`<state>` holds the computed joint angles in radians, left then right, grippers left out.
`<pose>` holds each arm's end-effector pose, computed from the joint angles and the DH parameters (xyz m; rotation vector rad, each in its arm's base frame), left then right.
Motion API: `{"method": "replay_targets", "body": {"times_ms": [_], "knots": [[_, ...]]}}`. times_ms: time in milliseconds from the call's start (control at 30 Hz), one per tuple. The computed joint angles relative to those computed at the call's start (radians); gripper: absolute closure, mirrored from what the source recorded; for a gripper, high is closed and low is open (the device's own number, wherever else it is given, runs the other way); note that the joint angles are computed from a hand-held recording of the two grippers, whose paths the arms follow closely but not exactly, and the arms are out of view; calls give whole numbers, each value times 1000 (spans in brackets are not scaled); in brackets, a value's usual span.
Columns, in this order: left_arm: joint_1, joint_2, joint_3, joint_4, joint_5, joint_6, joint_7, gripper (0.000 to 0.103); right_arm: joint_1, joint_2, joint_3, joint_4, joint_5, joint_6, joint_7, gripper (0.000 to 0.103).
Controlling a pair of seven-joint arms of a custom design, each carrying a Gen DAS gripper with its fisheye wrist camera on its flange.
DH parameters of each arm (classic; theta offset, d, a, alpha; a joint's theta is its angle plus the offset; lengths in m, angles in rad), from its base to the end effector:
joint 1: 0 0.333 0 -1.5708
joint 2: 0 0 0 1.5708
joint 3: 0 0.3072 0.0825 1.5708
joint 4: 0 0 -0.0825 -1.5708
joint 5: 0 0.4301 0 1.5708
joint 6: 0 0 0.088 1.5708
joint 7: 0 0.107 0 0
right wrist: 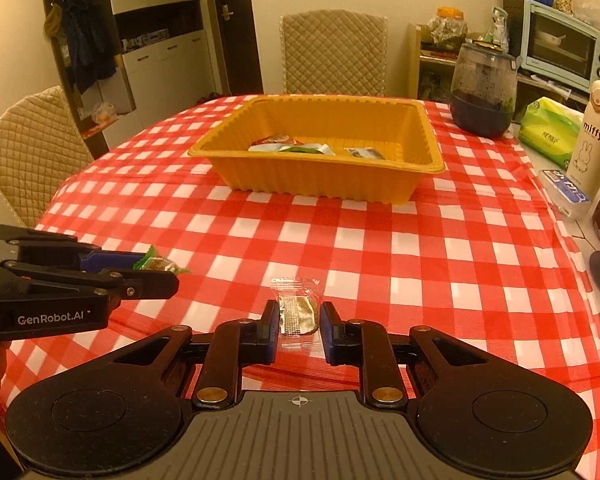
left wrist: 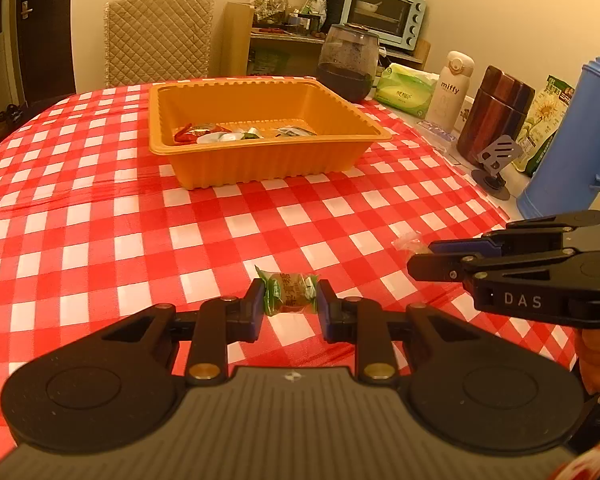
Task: Organize snacks
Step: 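Close the right tool on the clear packet while the left tool holds its candy, then carry the green-wrapped candy and clear packet over the orange basket with both tools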
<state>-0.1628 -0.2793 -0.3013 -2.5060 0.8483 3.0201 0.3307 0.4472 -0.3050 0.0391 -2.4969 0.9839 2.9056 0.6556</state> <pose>0.4307 -0.2791 0.4109 -1.7418 1.8378 -0.9591 0.4699 0.1916 0.4228 -2.0150 1.1697 -0.3089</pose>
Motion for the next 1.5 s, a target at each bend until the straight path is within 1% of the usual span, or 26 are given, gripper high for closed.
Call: {"method": "replay_targets", "body": {"times_ms": [167,300,467,567,733,967,1067,1167,1300,1500], "knots": [[-14,-37,11,-25,-31,5,13,79,-2,-11,17,-1,-20,16,48,81],[-5,-53,6,-22,-36,7,31,79,-24,-10,40,6,-86,41,145,81],[13,-58,1,-6,-26,7,43,79,-82,-3,84,17,-231,79,313,81],[19,-58,4,4,-25,8,54,79,-89,4,79,31,-274,94,370,81],[40,-47,6,36,-15,4,67,79,-67,34,54,77,-286,123,380,81],[38,-23,37,91,-25,-14,146,79,-62,70,52,135,-292,149,411,81],[47,-8,40,117,-23,-17,165,79,-57,86,51,158,-290,159,411,81],[62,8,41,142,-10,-12,167,79,-55,110,49,188,-286,167,408,81],[83,26,40,167,6,-6,134,79,-69,139,60,220,-306,178,433,81],[93,60,49,204,16,-2,110,79,-98,190,82,271,-379,188,503,81]]}}
